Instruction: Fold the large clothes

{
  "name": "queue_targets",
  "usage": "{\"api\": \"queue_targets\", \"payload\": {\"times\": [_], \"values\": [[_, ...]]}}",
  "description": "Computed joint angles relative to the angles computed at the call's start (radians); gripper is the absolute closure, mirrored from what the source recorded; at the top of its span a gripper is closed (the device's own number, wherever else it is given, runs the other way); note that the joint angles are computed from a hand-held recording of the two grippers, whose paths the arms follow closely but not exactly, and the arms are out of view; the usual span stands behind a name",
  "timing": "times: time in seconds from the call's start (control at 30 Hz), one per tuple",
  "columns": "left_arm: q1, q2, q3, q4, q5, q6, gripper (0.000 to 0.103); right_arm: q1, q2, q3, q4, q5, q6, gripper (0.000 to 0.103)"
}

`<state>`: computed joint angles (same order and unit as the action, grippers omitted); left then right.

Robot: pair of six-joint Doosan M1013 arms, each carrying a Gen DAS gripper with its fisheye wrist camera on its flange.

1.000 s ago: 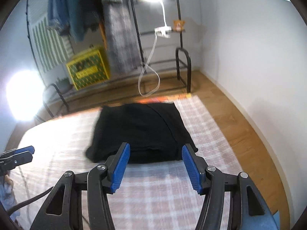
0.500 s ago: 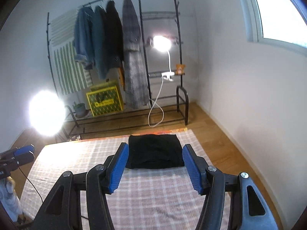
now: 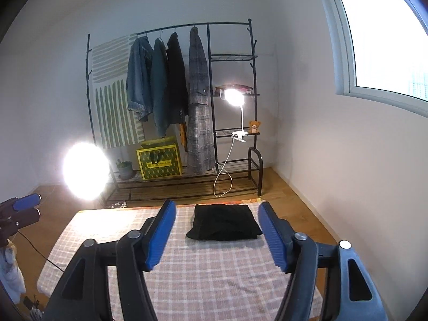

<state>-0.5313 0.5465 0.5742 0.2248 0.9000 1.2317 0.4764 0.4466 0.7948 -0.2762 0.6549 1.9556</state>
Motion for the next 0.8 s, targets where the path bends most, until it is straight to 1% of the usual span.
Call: {"api": "queue_targets", "payload": {"times": [0.03,0.07,0.13,0.17,0.2,0.23,0.27,0.33,0.37,0.43,0.53,0.63,0.7,0.8], "values": [[-0.006,-0.016,0.030,0.028,-0.011,-0.012,0.021,0.006,-0.015,0.028,-0.013,-0.012,0.023,0.025],[-0.013,-0.035,0.067,0.063,-0.022,-0.024,0.020,0.014,-0.032,0.062,-0.029,-0.021,0.049,0.023],[-0.024,-0.068,0.136,0.115,-0.053,-0.037,0.016,0.027,-0.053,0.105,-0.047,-0.033,0.062,0.022],[-0.027,-0.084,0.172,0.132,-0.074,-0.043,0.011,0.035,-0.063,0.128,-0.065,-0.040,0.075,0.016],[-0.031,-0.100,0.205,0.150,-0.092,-0.053,0.006,0.042,-0.072,0.147,-0.083,-0.046,0.091,0.011],[-0.034,-0.110,0.229,0.167,-0.104,-0.066,0.004,0.049,-0.082,0.169,-0.111,-0.058,0.118,0.003],[-0.037,-0.122,0.255,0.187,-0.117,-0.081,0.003,0.057,-0.090,0.189,-0.149,-0.069,0.158,0.000],[-0.042,-0.138,0.295,0.235,-0.131,-0.116,0.002,0.065,-0.102,0.223,-0.196,-0.093,0.209,0.000],[-0.044,-0.144,0.312,0.255,-0.137,-0.133,0.000,0.069,-0.102,0.232,-0.215,-0.095,0.228,0.000],[-0.045,-0.152,0.336,0.284,-0.144,-0.162,0.000,0.076,-0.098,0.241,-0.258,-0.089,0.267,0.000],[-0.039,-0.157,0.363,0.291,-0.145,-0.193,0.000,0.077,-0.070,0.217,-0.249,-0.050,0.249,0.000],[-0.036,-0.147,0.368,0.322,-0.116,-0.229,0.000,0.076,-0.040,0.196,-0.244,-0.033,0.261,0.000],[-0.032,-0.135,0.367,0.333,-0.097,-0.241,0.000,0.076,-0.018,0.178,-0.257,-0.023,0.288,0.000],[-0.019,-0.127,0.382,0.311,-0.109,-0.247,0.000,0.083,0.010,0.164,-0.318,-0.015,0.353,0.000]]}}
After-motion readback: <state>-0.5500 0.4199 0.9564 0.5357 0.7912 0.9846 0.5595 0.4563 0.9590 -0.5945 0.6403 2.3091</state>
